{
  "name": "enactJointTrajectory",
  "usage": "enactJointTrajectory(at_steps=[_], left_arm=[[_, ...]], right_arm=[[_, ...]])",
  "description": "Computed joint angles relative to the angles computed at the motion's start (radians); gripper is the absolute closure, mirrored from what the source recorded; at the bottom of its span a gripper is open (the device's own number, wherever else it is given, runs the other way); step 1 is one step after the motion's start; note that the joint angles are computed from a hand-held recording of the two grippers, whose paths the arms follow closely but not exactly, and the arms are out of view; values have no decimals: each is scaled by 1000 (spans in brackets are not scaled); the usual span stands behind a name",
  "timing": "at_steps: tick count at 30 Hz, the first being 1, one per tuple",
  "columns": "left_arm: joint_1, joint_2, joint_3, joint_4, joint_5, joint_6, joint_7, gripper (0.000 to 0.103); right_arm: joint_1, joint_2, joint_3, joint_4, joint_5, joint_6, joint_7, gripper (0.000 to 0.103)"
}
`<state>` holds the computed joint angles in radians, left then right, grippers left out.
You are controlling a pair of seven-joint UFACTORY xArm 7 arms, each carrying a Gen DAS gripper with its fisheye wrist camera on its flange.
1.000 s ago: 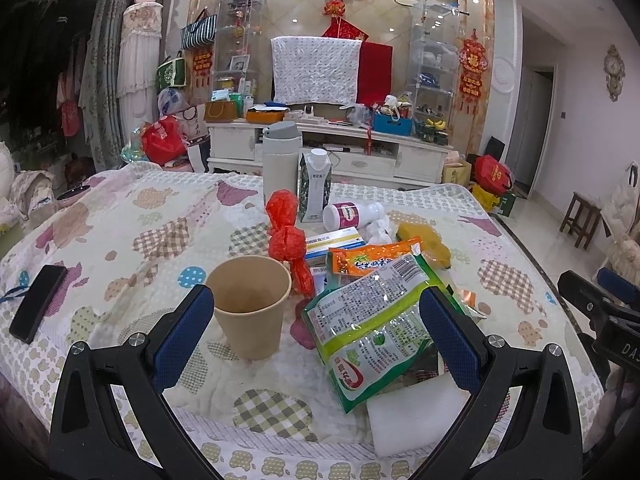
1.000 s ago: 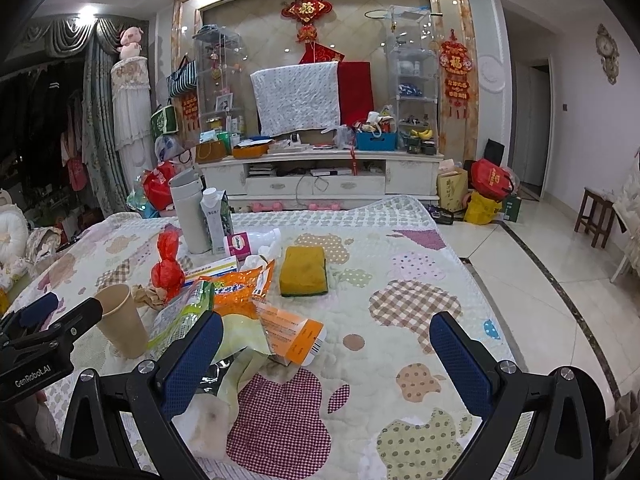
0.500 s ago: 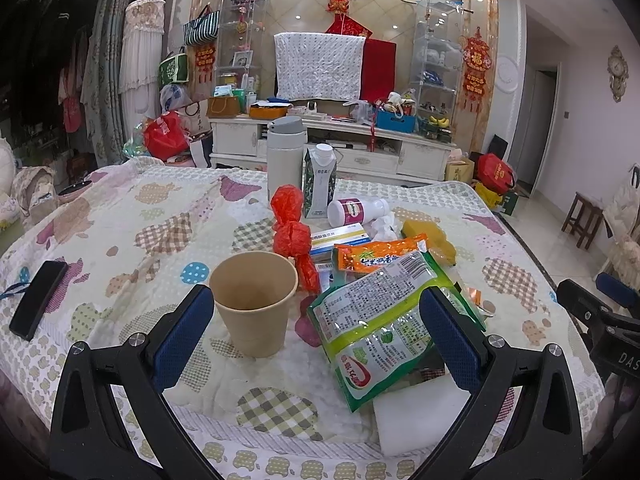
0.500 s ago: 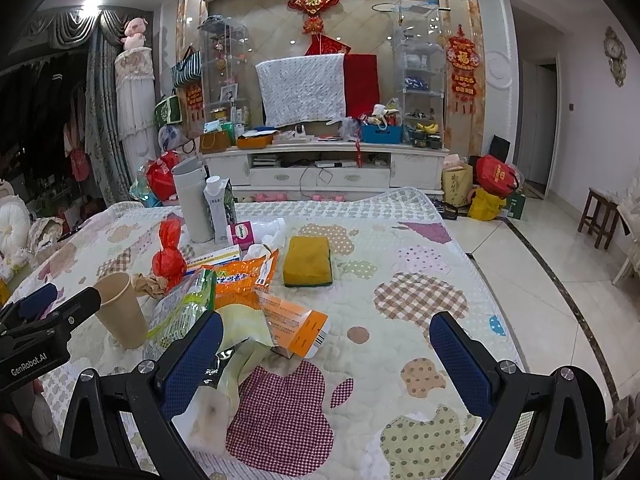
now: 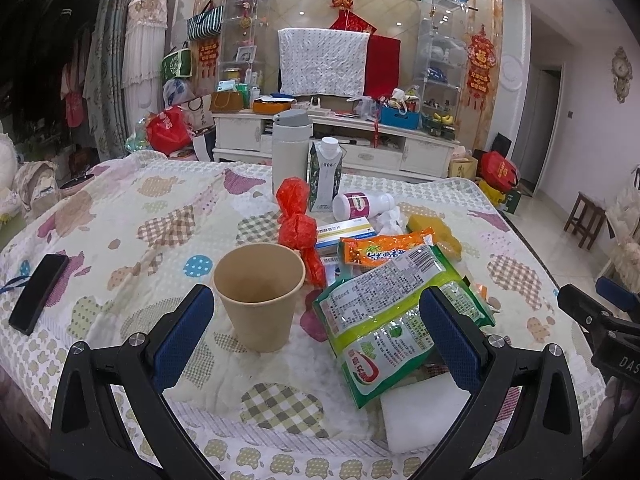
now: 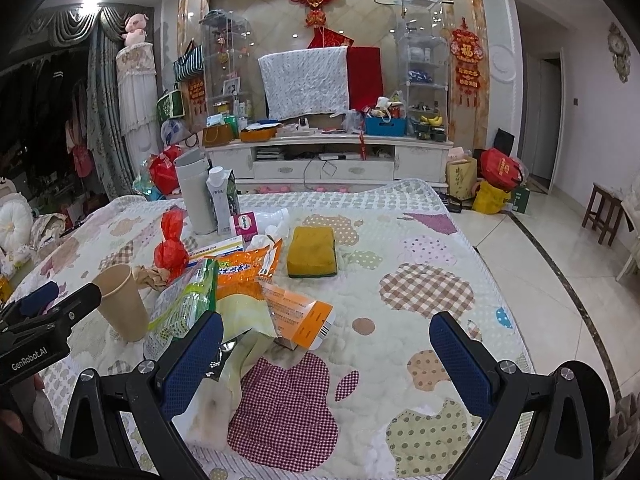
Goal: Collect trash
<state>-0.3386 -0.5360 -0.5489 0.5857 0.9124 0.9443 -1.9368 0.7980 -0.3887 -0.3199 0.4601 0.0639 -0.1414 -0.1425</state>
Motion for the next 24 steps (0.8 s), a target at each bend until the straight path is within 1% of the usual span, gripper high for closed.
enactJointTrajectory(at_steps=[6, 8, 10, 12, 15, 19, 21, 24], left_arm=[[-12, -28, 13, -26, -17, -11, 5, 1], [-20, -49, 18, -41, -35, -15, 27, 1], [-39, -85, 35, -71, -71, -25, 71, 1], [-48, -125, 49, -107, -106, -49, 109, 1], [-68, -200, 69, -175, -182, -79, 170, 1], [-60, -285, 75, -241, -263, -91, 229, 1], [-37, -310, 67, -254, -285, -101, 249, 1], [10, -342, 61, -272, -294, -146, 273, 1]], right_arm=[[24, -1, -17, 0, 1, 23, -19, 0], [43, -8, -31, -1, 10, 41, -43, 0], [80, -19, -61, -3, 28, 60, -81, 0], [151, -39, -123, -5, 56, 83, -130, 0], [265, -76, -221, -10, 109, 120, -205, 4], [342, -80, -265, -11, 169, 138, -272, 6], [378, -72, -289, -2, 200, 154, -305, 10], [460, -56, -354, 37, 259, 199, -364, 14]])
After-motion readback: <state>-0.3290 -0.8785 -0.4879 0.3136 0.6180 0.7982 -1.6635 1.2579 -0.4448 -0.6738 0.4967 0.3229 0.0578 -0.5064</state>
